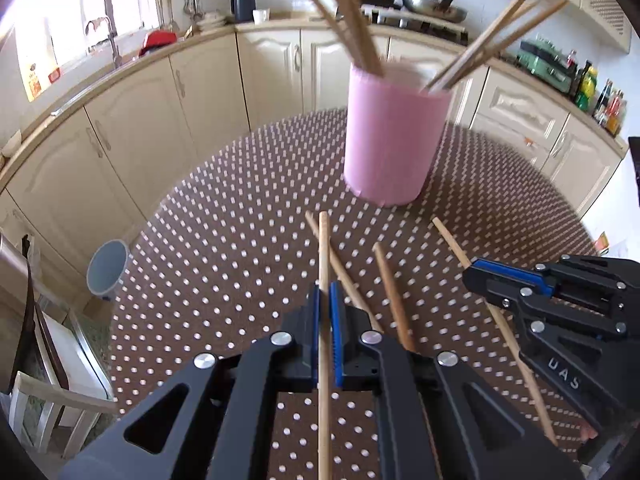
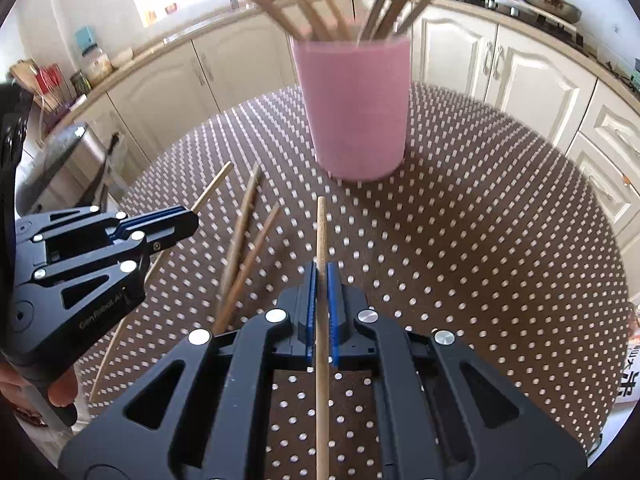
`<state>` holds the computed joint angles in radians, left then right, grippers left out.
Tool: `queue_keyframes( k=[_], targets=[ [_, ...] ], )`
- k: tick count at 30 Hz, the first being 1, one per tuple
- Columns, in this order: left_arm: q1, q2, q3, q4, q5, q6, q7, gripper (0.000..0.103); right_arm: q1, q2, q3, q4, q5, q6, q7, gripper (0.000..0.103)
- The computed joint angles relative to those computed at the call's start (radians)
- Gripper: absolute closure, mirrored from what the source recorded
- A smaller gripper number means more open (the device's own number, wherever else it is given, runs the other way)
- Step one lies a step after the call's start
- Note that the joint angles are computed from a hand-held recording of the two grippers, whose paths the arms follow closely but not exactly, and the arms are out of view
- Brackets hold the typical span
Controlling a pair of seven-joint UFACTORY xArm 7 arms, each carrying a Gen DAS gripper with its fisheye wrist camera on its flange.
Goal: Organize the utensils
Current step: 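Lift both held chopsticks upright and carry them over the pink cup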
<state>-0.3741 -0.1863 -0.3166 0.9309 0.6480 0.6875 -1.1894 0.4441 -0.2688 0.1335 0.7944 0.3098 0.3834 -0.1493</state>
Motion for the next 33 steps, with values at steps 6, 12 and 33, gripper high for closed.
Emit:
queue_keyframes(
  k=[6, 12, 33],
  targets=[
    [0.023, -0.113, -0.037, -0.018, 0.058, -0.019, -0.065, 0.097, 0.046, -0.112, -0.053, -0.027, 0.097, -0.03, -0.072, 0.097],
    [0.081, -0.228, -0.112, -0.053, 0.102, -0.084, -0.15, 0.097, 0.073, -0.242, -0.049, -0.084, 0.101, -0.079, -0.057, 0.097],
    [0.262, -0.408, -0.297, -0.119, 0.016, -0.21, -0.201, 0.097, 0.157, -0.356, -0.099, -0.157, 0.015, -0.168, 0.037, 0.097]
  ],
)
